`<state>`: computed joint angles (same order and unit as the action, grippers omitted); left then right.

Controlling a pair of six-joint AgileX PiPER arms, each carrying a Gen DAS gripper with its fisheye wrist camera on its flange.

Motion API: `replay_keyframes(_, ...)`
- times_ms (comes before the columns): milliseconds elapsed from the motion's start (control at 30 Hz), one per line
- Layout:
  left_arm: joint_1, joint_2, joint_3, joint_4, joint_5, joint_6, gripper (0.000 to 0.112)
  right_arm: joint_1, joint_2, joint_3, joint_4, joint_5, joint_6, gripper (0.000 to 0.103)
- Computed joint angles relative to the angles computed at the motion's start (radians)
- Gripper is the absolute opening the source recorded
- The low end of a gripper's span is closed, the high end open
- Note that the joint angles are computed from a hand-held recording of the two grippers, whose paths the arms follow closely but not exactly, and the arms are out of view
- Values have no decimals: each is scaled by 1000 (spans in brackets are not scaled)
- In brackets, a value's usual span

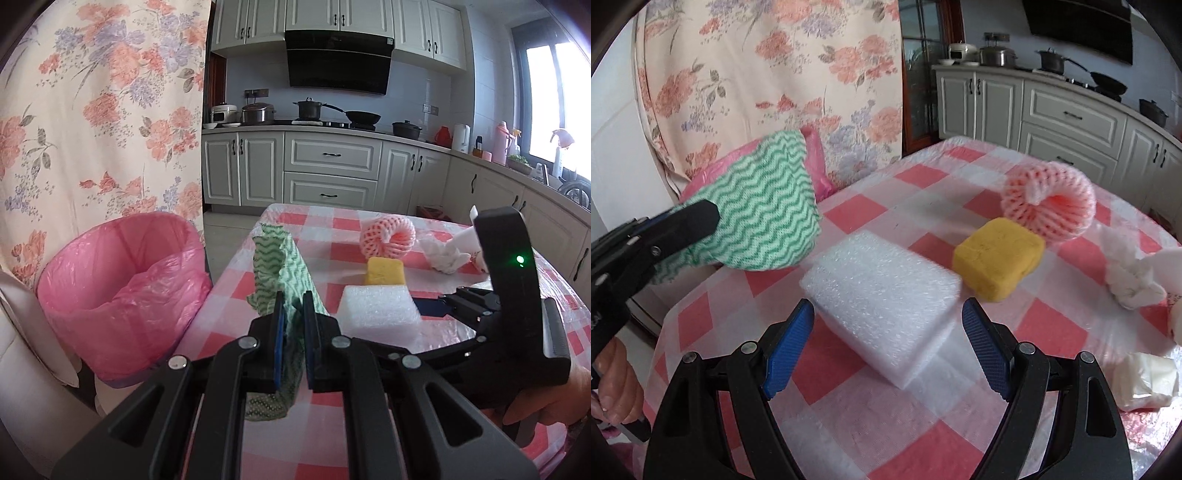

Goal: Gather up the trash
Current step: 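Grasp the white foam block with the right gripper while the left holds the cloth, then carry the green cloth and foam block over the pink wastebasket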

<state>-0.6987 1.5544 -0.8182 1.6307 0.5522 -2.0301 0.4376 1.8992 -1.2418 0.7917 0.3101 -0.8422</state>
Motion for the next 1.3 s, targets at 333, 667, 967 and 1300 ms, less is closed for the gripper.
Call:
replay_keyframes(333,-2,-36,44,-15,51,2,9,24,41,-60,-22,15,39,66)
replay_keyframes(667,-60,-58,43,-65,123,60,9,16,-116,116,391,-80,-368,63)
replay_keyframes(967,-152,-91,31,-97,206,105,9,-32,-240,231,597,-110,-553,63)
replay_keyframes(1300,-237,-110,29,-148,346,131,9,0,-368,322,946,-170,-878,63)
